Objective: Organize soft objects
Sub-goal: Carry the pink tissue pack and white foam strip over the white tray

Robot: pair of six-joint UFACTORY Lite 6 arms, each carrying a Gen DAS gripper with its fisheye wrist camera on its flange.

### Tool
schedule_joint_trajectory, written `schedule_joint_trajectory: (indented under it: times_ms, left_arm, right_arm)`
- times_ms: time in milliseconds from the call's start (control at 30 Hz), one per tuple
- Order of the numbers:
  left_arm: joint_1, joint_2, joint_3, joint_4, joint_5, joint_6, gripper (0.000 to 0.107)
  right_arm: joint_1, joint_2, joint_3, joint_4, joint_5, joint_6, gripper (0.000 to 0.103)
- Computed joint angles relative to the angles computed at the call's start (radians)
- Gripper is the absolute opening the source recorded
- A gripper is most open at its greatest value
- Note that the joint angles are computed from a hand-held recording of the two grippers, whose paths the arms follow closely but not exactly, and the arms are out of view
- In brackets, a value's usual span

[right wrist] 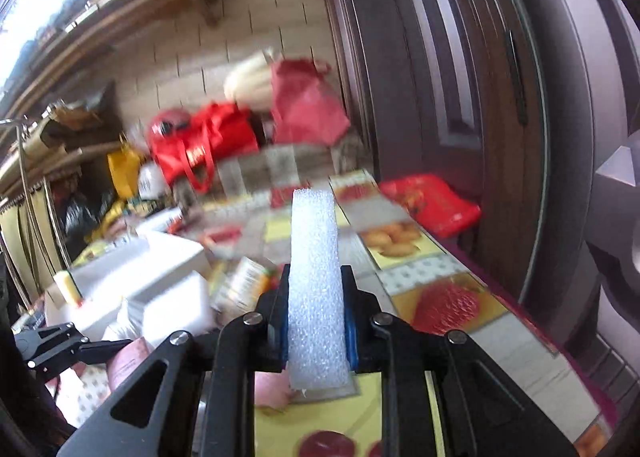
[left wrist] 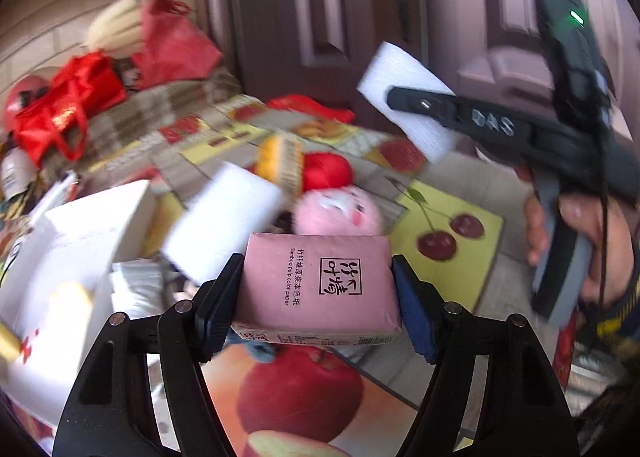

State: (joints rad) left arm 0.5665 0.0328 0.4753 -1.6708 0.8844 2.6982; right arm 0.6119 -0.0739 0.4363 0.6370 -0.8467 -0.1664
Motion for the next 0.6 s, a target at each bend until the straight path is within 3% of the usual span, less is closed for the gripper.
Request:
schedule_joint_trajectory:
  times_ms: [233,600]
  left_arm:
    - [0.145,0.068,0.059,-0.067,0.115,-0.023,0.072]
    - [0.244,0.159,0.124,-0.188,0.166,0.096,0.072]
  right_arm:
    - [0.080,0.086,0.069,0.033,-0.060,0.031,0.020]
    - [0.154,0.168,0.151,0.066,-0.054,-0.031,0.020]
